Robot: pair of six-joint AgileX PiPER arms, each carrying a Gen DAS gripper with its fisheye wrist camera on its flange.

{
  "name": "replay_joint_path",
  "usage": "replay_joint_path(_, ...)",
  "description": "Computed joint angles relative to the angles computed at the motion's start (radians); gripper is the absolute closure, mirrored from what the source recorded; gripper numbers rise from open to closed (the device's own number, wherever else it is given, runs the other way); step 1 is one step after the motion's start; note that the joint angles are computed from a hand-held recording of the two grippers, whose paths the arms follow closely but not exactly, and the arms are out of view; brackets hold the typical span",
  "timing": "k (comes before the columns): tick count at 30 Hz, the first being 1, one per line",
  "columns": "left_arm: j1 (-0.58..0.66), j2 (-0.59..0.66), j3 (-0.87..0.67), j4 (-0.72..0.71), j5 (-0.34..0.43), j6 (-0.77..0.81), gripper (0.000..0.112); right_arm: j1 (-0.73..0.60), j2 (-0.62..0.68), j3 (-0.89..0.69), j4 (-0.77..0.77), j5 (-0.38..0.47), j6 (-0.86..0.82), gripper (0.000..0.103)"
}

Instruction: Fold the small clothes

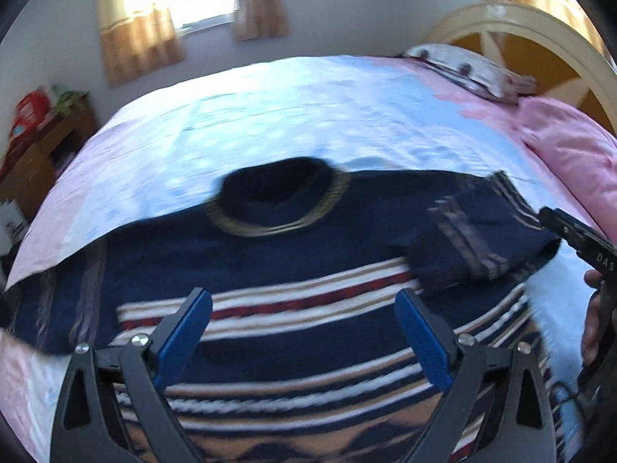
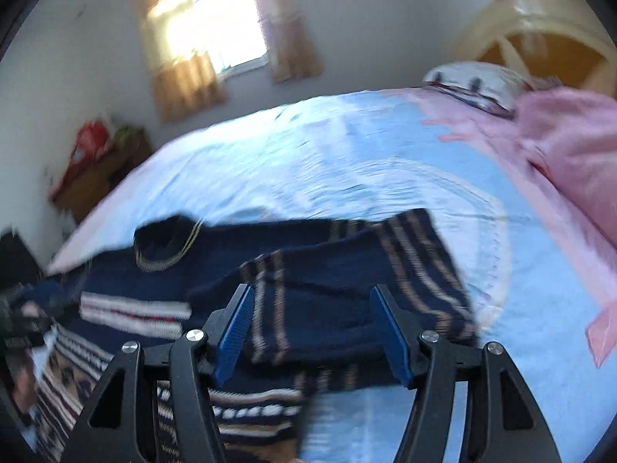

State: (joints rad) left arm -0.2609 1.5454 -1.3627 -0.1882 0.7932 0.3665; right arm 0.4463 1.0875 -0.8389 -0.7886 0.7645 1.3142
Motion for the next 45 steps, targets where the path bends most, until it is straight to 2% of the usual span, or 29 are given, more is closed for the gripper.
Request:
replay_joint_path(2, -0.065, 0.047, -0.023, 0.019, -0.010, -0.056, 0.015, -0.014, -0.029, 0.049, -0.053, -0.026, 0.066, 0.040)
replay_joint_path(5, -0.151, 0.135, -0.075, 0.053, -0.006, -0.160, 0.018, 0.016, -0.055, 0.092, -0.118, 0.009, 0.139, 0.040)
replay_joint_path(8, -0.210, 0.232, -0.145, 0.097, 0.028, -0.254, 0.030, -0.023, -0.088, 0.141, -0.100, -0.035, 0.152, 0.040)
replay_joint_path(10, -0.235, 0.307, -0.207, 0.122, 0.075, -0.299, 0.037, -0.012, -0.089, 0.158, -0.120, -0.021, 0.181, 0.040)
replay_joint_path(11, -0.229, 0.315, -0.204, 0.097, 0.062, -0.314, 0.037, -0.007, -0.088, 0.157, -0.122, -0.012, 0.185, 0.040)
replay_joint_path(12, -0.217, 0.296, -0.167, 0.057, 0.009, -0.316, 0.040, -0.008, -0.095, 0.161, -0.125, -0.014, 0.187, 0.040)
replay_joint_path(13, -0.209, 0.287, -0.152, 0.025, -0.011, -0.306, 0.047, 0.004, -0.103, 0.164, -0.142, -0.003, 0.203, 0.040)
replay_joint_path(15, -0.200, 0.272, -0.142, -0.034, -0.012, -0.229, 0.101, 0.049, -0.114, 0.166, -0.199, 0.052, 0.259, 0.040)
replay_joint_path(20, -0.174, 0.207, -0.134, -0.096, 0.017, -0.129, 0.102, 0.015, -0.156, 0.177, -0.204, 0.065, 0.302, 0.040)
replay_joint_path(28, -0.024, 0.125, -0.190, -0.228, 0.112, 0.030, 0.103, -0.066, -0.206, 0.194, -0.168, 0.019, 0.296, 0.039)
replay_joint_path(33, 0.081, 0.105, -0.214, -0.249, 0.165, 0.097, 0.103, -0.031, -0.189, 0.187, -0.183, 0.038, 0.300, 0.039)
replay_joint_path(40, 0.176, 0.117, -0.229, -0.254, 0.178, 0.142, 0.103, 0.061, -0.160, 0.179, -0.241, 0.097, 0.329, 0.039)
replay_joint_path(45, 0.236, 0.150, -0.260, -0.237, 0.183, 0.150, 0.103, 0.069, -0.163, 0.182, -0.255, 0.087, 0.332, 0.039)
